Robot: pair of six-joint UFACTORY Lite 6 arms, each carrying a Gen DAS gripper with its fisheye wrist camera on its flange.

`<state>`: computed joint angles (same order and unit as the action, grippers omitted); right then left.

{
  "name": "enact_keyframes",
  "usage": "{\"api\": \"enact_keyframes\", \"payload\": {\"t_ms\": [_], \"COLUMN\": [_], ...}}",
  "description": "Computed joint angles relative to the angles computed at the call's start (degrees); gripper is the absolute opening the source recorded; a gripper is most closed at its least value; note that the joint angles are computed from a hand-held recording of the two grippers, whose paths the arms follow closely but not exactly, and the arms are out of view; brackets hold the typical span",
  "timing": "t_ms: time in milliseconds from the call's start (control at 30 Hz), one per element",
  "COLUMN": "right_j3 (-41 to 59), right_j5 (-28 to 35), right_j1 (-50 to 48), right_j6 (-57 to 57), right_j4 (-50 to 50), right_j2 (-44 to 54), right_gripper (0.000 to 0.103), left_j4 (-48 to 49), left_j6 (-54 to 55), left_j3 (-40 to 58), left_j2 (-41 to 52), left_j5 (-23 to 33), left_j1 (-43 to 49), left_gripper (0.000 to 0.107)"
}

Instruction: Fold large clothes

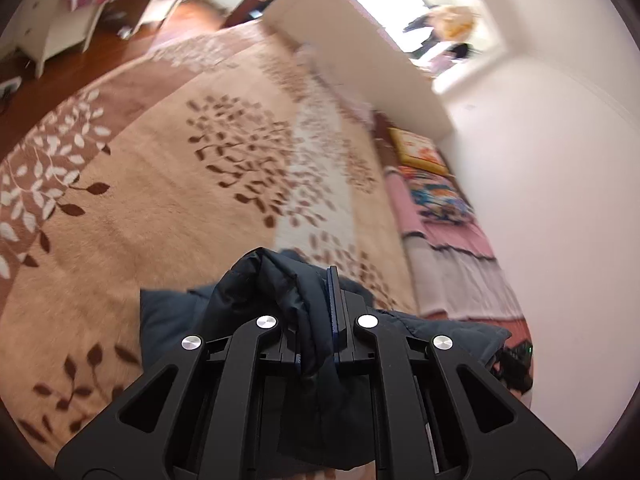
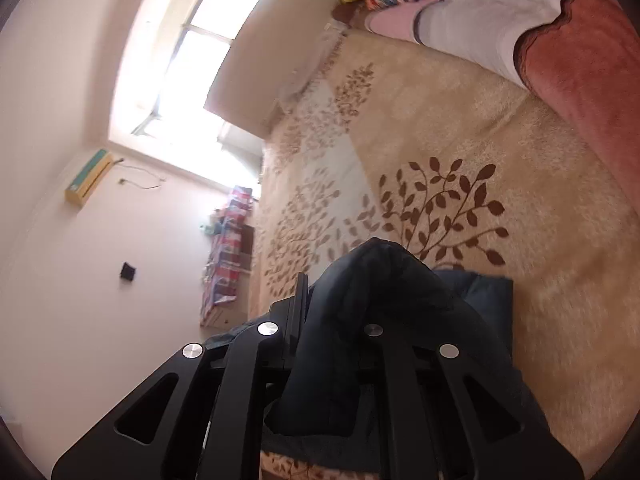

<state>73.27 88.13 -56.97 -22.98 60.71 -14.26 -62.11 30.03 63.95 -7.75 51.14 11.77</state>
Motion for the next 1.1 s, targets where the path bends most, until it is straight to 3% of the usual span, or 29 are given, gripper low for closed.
{"api": "enact_keyframes", "payload": {"t_ms": [100,200,333,433,500,533,600,667,700,933,1000,1100], "right_j3": [-0.14,-0.22,1.09,1.54,0.15,-0.43,-1.35,-2.02,-2.41,-3.07,-5.11,-9.4], "right_j5": [-13.44,-23.13,-30.54,-31.7,-30.23,-29.44,-27.01,-26.98,-27.39,-25.54,-25.05,-26.66], "right_j1": [11.11,17.95,23.41,24.63,23.0,22.26,20.26,19.11,18.43,15.6,16.58,19.16], "right_j6": [1.91,3.48,5.75,6.75,2.91,1.68,-1.81,-3.1,-4.37,-5.33,-6.04,-7.71], "right_j4": [-2.84,-4.9,-8.2,-7.87,-2.58,-0.89,3.54,4.8,5.09,-0.48,-3.65,-6.98], "right_j2": [6.92,14.2,21.89,26.9,28.68,28.53,28.4,26.1,24.31,15.91,12.63,8.34], "right_gripper": [0.012,0.012,0.014,0.027,0.04,0.043,0.064,0.076,0.078,0.076,0.063,0.052], "left_j4": [1.49,4.63,5.74,1.71,-3.81,-6.05,-10.27,-12.76,-12.97,-24.34,-28.16,-30.46], "left_j6": [-3.33,-9.06,-13.36,-10.82,-6.68,-5.23,-2.58,-0.97,-0.92,5.37,6.9,9.34], "left_j3": [7.77,13.84,18.99,19.91,19.03,18.56,17.9,17.59,17.71,10.0,7.6,4.98], "left_j2": [14.7,25.37,34.46,37.25,37.23,36.87,36.02,35.0,34.59,28.77,27.83,24.83], "left_j5": [-7.49,-12.01,-13.46,-11.9,-10.58,-9.76,-8.49,-8.22,-8.32,-6.0,-4.37,-5.81], "left_j1": [-4.99,-8.03,-9.32,-8.58,-7.48,-7.01,-6.31,-6.49,-6.65,-4.29,-2.97,-2.36], "left_gripper": [0.01,0.013,0.02,0.037,0.048,0.051,0.058,0.062,0.063,0.067,0.067,0.067]}}
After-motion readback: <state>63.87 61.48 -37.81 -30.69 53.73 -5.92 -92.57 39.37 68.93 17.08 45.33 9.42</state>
